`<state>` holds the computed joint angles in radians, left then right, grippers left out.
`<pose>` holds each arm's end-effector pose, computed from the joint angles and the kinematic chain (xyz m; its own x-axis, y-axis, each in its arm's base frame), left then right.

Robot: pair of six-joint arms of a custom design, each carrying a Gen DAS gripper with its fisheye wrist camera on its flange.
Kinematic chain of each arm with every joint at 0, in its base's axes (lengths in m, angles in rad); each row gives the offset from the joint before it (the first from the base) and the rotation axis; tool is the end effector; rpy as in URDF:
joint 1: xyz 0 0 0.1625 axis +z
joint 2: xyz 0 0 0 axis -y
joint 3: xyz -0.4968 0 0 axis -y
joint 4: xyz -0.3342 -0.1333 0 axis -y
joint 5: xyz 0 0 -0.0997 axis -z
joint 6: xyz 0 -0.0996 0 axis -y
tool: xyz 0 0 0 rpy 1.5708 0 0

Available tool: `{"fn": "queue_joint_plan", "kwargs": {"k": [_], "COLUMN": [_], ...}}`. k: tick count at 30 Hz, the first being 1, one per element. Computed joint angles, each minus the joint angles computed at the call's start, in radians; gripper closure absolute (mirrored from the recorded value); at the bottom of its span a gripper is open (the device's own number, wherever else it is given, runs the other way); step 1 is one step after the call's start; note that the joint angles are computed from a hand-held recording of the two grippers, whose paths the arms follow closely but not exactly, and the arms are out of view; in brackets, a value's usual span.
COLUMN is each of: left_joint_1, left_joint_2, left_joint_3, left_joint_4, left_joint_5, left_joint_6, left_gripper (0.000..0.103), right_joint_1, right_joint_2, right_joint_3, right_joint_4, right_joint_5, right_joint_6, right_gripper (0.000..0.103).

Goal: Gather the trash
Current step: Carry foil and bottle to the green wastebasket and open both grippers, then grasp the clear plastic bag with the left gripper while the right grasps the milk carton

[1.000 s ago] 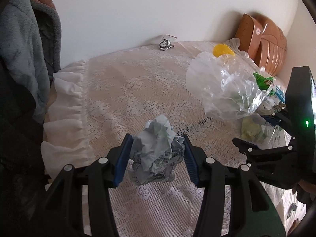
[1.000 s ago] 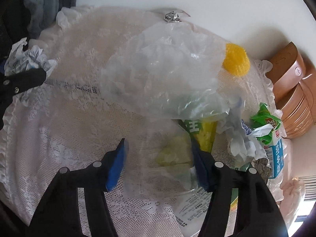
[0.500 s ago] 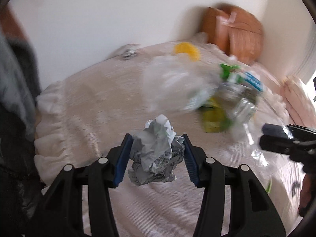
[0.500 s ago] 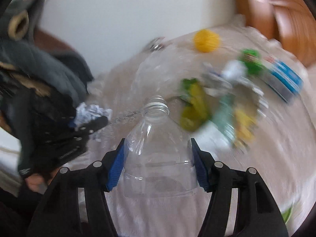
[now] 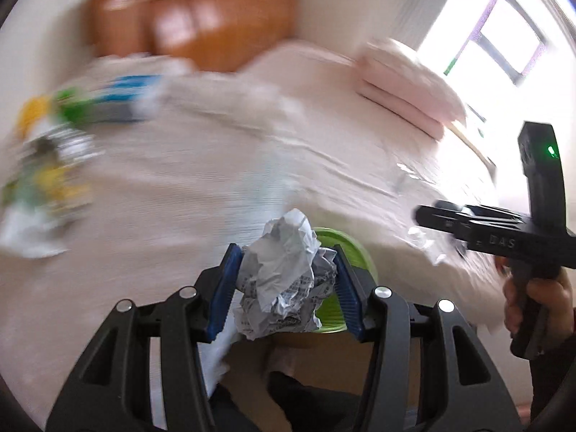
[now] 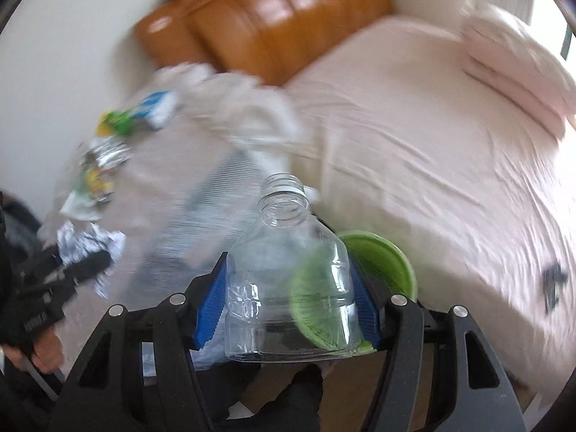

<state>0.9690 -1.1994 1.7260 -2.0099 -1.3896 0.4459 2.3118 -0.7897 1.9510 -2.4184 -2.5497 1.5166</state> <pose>-0.1923 -0.5472 0.3512 -0.4803 0.8683 -0.1243 0.8547 0.4951 0.1563 0.4157 -0.3794 0.1251 -0.6541 0.6701 0.3509 0.2036 0.6027 -0.7715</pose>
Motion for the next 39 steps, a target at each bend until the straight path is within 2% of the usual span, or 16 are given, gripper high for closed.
{"fn": "queue_joint_plan", "kwargs": {"k": [3, 6, 8, 9, 11, 15, 20, 22, 23, 24, 27, 30, 34, 39], "left_joint_1": [-0.057, -0.087, -0.108, -0.115, -0.129, -0.153, -0.169, -0.160, -0.157, -0.154, -0.139, -0.130, -0.106, -0.072], "left_joint_2": [0.039, 0.079, 0.096, 0.099, 0.091, 0.053, 0.025, 0.017, 0.017, 0.013, -0.003, -0.012, -0.033, -0.047], "left_joint_3": [0.108, 0.170, 0.194, 0.201, 0.214, 0.231, 0.216, 0.191, 0.171, 0.160, 0.128, 0.097, 0.049, 0.008], "left_joint_4": [-0.053, -0.098, -0.108, -0.117, -0.138, -0.150, -0.212, -0.211, -0.204, -0.202, -0.202, -0.200, -0.189, -0.231], "left_joint_5": [-0.037, -0.046, -0.048, -0.044, -0.033, -0.007, 0.086, 0.109, 0.122, 0.131, 0.144, 0.189, 0.217, 0.274], "left_joint_6": [-0.023, -0.045, -0.066, -0.075, -0.096, -0.132, -0.187, -0.187, -0.190, -0.190, -0.172, -0.205, -0.208, -0.168], "left_gripper": [0.053, 0.049, 0.039, 0.030, 0.019, 0.013, 0.008, 0.008, 0.008, 0.008, 0.008, 0.008, 0.008, 0.008], "right_joint_1": [0.007, 0.009, 0.010, 0.010, 0.006, 0.002, -0.029, -0.046, -0.049, -0.054, -0.059, -0.043, 0.005, 0.034], "right_joint_2": [-0.052, -0.085, -0.101, -0.106, -0.107, -0.104, -0.057, -0.026, -0.019, -0.009, 0.003, -0.007, -0.026, -0.007], "right_joint_3": [0.103, 0.172, 0.201, 0.213, 0.242, 0.288, 0.307, 0.301, 0.295, 0.282, 0.267, 0.234, 0.123, -0.038], "right_joint_4": [0.014, 0.000, -0.017, -0.027, -0.081, -0.195, -0.325, -0.353, -0.337, -0.305, -0.303, -0.249, -0.061, 0.087], "right_joint_5": [-0.001, 0.001, 0.002, 0.002, 0.004, 0.015, 0.033, 0.039, 0.036, 0.032, 0.038, 0.022, -0.053, -0.149], "right_joint_6": [0.083, 0.108, 0.102, 0.096, 0.069, 0.012, -0.113, -0.150, -0.144, -0.128, -0.129, -0.092, -0.063, -0.143], "right_gripper": [0.040, 0.040, 0.040, 0.040, 0.040, 0.040, 0.039, 0.029, 0.016, 0.009, 0.009, 0.007, 0.002, 0.002]}}
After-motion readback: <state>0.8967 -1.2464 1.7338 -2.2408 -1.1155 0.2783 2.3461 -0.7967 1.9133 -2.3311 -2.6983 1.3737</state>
